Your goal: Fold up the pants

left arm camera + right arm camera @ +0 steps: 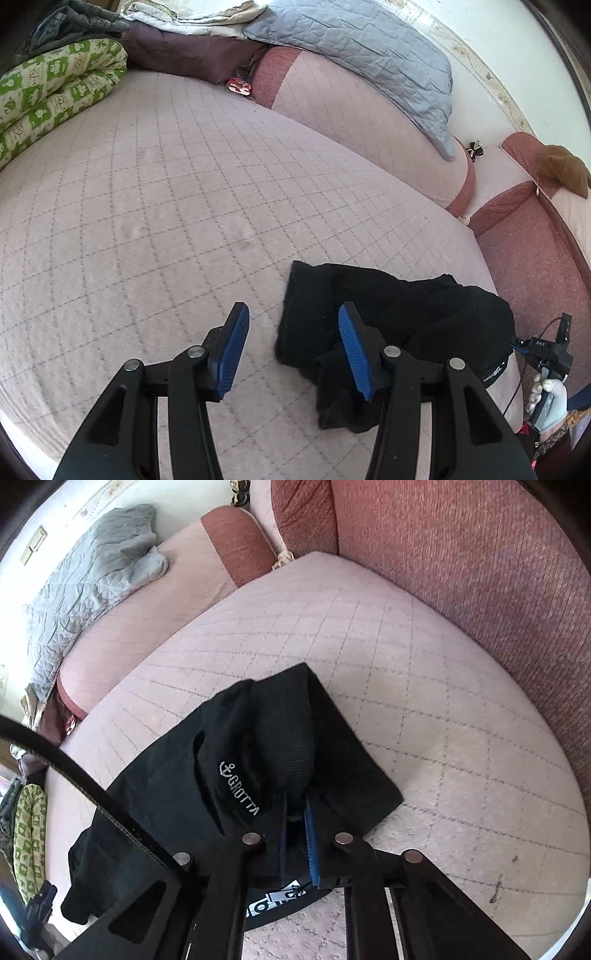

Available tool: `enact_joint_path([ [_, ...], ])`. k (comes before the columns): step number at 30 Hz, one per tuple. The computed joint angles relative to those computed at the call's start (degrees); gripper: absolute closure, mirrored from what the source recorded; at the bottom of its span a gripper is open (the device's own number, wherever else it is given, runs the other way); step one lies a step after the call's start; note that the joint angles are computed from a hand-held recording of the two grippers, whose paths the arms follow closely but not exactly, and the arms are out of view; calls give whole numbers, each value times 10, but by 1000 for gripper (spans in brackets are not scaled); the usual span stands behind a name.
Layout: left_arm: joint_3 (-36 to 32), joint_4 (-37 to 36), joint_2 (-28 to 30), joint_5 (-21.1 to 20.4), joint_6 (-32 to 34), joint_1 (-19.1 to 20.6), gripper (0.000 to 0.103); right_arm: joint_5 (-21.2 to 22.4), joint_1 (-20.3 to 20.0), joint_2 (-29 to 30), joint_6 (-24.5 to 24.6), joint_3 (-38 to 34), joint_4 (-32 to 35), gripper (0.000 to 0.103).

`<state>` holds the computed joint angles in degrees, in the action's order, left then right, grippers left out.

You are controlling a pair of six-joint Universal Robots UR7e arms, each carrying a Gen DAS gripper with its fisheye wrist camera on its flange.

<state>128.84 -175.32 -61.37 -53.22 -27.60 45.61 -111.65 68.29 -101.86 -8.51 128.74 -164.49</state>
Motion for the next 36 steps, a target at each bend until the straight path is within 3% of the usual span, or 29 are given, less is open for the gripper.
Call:
enact_joint_path([
  [7,-8,4,11,11,-12,-3,53,-53,0,-45,-3,18,-3,97],
  [10,-3,16,0,26,-39,0,53,-118,17,-34,-10,19,2,95],
  [14,10,17,-24,35,-82,14,53,-298,96,25,-20,24,-74,87],
  [17,19,16,-41,49,-103,18,53,-367,187,79,-96,27,-206,68],
  [19,22,10,-50,54,-107,20,51,-330,234,91,-115,30,-217,48],
  [20,24,5,-54,54,-109,21,50,-280,264,100,-113,29,-186,48],
  [23,28,-8,-60,46,-109,24,49,-139,300,126,-81,8,-59,48],
  [25,31,-13,-63,48,-108,22,49,-39,319,183,-64,-21,15,48],
  [27,35,-15,-67,53,-104,18,49,6,335,238,-64,-43,39,49],
  [31,43,-20,-78,54,-99,15,48,15,363,348,-62,-91,67,49],
  [35,47,-24,-87,44,-102,19,48,-31,369,408,-51,-110,82,49],
  [36,47,-25,-88,40,-102,19,48,-55,368,421,-57,-110,75,54],
])
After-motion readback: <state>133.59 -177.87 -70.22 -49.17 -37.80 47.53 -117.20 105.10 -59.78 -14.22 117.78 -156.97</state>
